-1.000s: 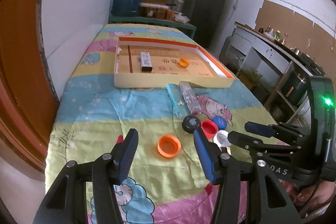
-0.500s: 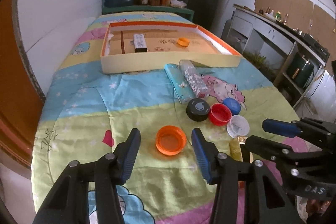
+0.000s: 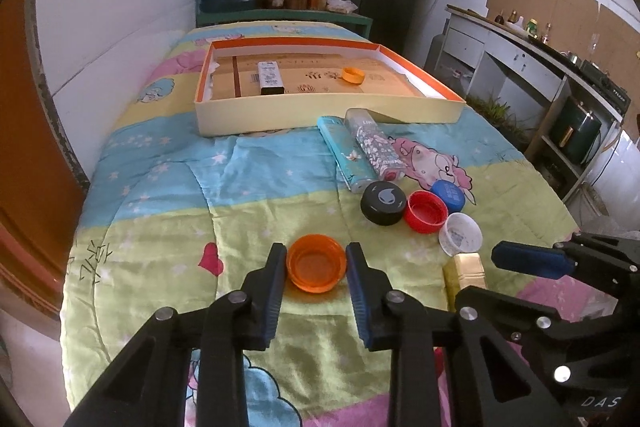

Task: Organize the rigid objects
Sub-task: 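Grasp the large orange lid with left tool while right tool grasps the gold box, then lift the orange lid with left tool while right tool lifts the gold box toward the box lid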

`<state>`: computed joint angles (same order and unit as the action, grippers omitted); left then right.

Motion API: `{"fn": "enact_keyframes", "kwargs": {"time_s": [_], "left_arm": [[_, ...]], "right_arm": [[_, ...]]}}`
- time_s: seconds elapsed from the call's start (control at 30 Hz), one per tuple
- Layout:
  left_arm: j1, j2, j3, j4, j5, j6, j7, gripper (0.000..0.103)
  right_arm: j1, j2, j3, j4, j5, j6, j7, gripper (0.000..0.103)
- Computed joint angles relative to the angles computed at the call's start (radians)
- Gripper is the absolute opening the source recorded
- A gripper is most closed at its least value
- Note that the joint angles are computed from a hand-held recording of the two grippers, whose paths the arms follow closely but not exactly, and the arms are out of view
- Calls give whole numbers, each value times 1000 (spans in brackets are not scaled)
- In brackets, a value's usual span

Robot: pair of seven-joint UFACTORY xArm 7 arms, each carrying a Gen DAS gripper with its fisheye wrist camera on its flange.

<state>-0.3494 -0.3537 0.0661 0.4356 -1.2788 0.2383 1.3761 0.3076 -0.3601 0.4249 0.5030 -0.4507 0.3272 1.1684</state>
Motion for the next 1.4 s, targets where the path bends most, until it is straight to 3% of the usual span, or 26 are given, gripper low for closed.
{"fn": "enact_keyframes", "kwargs": {"time_s": [0.4, 0.7, 1.07, 1.4], "left_arm": [[-2, -38, 19, -25, 17, -6, -18, 31], [-15, -45, 32, -29, 22, -10, -23, 31], [-27, -69, 33, -31, 56, -22, -57, 31], [-84, -106, 71, -7, 126, -44, -129, 31]], "right_arm": [[18, 52, -5, 26, 3, 3, -1, 51], [38, 40, -21, 20, -8, 19, 10, 18], [12, -2, -4, -14, -6, -31, 13, 18], [-48, -35, 12, -20, -14, -72, -13, 18]]}}
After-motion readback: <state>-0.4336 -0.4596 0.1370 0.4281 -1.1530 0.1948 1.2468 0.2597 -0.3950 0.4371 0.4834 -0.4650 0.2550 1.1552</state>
